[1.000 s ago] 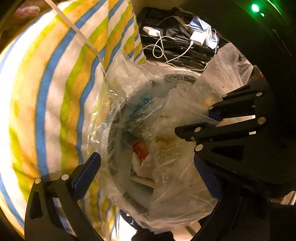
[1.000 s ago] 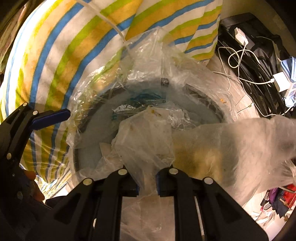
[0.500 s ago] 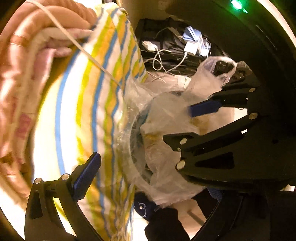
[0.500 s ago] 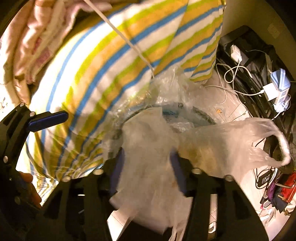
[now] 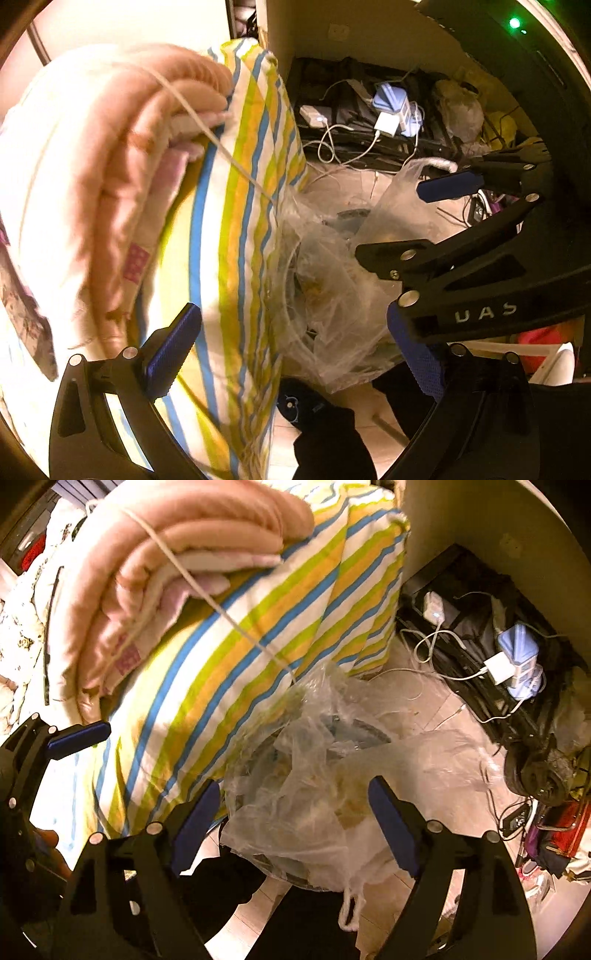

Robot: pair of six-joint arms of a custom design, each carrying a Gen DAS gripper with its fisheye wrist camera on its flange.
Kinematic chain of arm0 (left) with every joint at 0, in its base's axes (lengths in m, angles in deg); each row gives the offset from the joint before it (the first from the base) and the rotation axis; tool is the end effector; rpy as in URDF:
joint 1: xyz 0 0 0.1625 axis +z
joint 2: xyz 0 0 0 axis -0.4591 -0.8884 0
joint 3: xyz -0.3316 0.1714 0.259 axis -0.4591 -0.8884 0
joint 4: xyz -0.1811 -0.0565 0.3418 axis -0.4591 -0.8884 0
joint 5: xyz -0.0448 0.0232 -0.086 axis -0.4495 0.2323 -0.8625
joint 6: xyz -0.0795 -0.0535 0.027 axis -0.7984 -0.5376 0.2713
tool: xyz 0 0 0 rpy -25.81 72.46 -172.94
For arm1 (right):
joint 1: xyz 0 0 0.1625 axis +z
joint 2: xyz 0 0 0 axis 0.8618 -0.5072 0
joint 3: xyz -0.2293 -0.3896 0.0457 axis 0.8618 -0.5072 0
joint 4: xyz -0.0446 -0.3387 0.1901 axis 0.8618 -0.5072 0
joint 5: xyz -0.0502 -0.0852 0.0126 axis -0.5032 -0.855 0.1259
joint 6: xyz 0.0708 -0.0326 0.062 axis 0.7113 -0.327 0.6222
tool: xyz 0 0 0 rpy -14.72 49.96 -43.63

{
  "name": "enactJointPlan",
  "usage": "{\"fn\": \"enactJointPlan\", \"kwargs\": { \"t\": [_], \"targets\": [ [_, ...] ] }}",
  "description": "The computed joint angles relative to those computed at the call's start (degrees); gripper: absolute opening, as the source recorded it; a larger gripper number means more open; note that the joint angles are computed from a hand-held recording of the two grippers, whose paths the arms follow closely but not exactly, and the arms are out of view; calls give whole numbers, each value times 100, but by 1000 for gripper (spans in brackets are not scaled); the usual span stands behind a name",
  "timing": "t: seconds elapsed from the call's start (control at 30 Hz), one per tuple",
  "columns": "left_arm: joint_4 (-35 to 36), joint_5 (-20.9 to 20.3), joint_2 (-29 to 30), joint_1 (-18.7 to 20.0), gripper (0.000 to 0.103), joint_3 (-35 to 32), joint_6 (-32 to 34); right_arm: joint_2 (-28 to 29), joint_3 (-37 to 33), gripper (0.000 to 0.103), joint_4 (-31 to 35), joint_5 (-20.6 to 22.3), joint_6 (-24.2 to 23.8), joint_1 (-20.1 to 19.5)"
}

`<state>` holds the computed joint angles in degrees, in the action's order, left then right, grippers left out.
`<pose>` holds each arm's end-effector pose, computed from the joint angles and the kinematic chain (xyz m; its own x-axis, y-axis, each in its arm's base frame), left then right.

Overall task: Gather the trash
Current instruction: 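Move the right tool back up to the desk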

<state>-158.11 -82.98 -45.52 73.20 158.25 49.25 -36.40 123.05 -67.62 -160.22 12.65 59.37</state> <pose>-0.1497 -0.4366 0.2548 -0.6679 0.3380 -0.6630 0.4560 0.8899 -0.0057 0.3734 -0.5080 0.0611 -0.7667 -0.3516 0.5371 -0.3469 0.9309 0.1142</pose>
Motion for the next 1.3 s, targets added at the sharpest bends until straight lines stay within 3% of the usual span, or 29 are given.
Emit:
{"fn": "enactJointPlan", "kwargs": {
  "t": [0.3, 0.57, 0.97, 1.3],
  "targets": [
    [583, -7, -69, -460, 98, -686, 157, -519, -347, 80, 577, -336, 415, 365],
    [842, 32, 210, -870, 98, -1568, 564, -910, -862, 80, 811, -711, 665, 651],
    [344, 137, 1276, -1173, 98, -3227, 1642, -1292, -1755, 80, 578, -1627, 568, 784],
    [139, 207, 2477, -1155, 98, -4901, 2274, -1405, -2467, 80, 136, -2154, -100, 639]
  ]
}}
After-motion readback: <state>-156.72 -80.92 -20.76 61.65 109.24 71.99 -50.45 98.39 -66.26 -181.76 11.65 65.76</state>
